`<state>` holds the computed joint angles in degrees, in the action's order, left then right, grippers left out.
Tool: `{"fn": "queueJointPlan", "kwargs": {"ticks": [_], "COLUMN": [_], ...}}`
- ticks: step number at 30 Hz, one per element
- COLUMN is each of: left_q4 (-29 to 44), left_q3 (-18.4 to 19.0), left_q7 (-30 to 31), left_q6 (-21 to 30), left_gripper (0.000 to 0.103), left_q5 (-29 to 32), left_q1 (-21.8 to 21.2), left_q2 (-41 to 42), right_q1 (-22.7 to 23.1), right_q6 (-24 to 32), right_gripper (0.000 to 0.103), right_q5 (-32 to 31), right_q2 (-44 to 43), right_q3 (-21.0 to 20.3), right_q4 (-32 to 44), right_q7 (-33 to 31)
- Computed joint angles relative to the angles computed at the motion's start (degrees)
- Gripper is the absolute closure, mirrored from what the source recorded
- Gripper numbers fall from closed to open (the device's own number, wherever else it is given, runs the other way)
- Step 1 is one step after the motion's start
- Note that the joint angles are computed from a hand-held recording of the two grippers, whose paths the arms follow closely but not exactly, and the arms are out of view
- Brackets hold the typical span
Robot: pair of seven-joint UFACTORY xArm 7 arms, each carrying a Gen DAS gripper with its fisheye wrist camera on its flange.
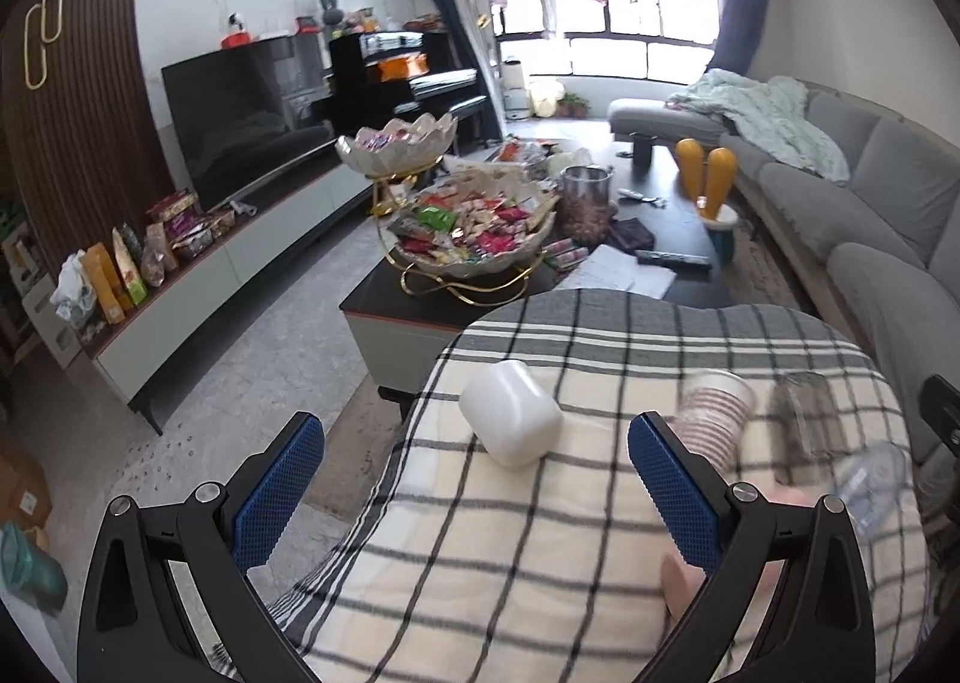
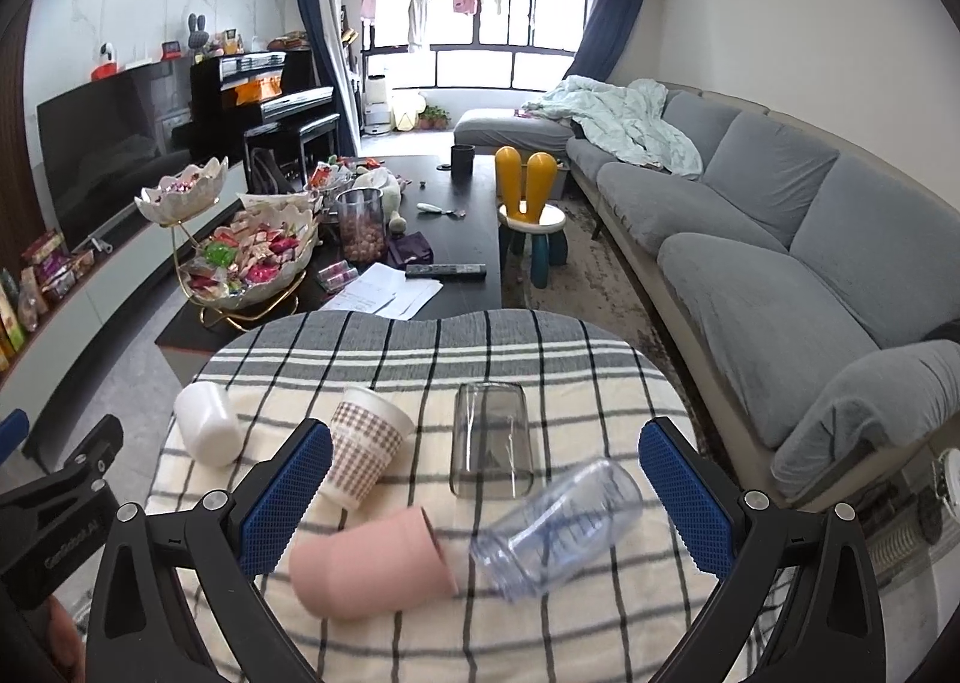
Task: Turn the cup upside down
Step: 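Move the left tool to the white cup and close on it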
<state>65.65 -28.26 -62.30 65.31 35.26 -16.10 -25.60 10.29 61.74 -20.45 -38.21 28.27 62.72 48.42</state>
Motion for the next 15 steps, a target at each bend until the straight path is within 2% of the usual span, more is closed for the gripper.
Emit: {"fn": "queueJointPlan", "kwargs": {"ticks": [7,15], "left_q4": [1.3,4.9], "left_q3": [2.3,7.6], "left_q7": [-4.4,-8.7], "left_q6": [-2.0,-2.8], "left_gripper": [0.000,0.000], "left_q5": [1.8,3.6], "left_q1": [0.7,-2.7], "left_q2": [8.2,18.2], "right_q1": [-0.6,1.2], "right_q6": [-3.5,-6.4], "right_gripper": [0.000,0.000], "right_q5": [-3.2,-6.3], "right_q2": [6.1,12.3], "right_q3": [-0.1,-2.8], "right_q4": [0.9,1.4], "right_q7": [-0.2,0.5]}}
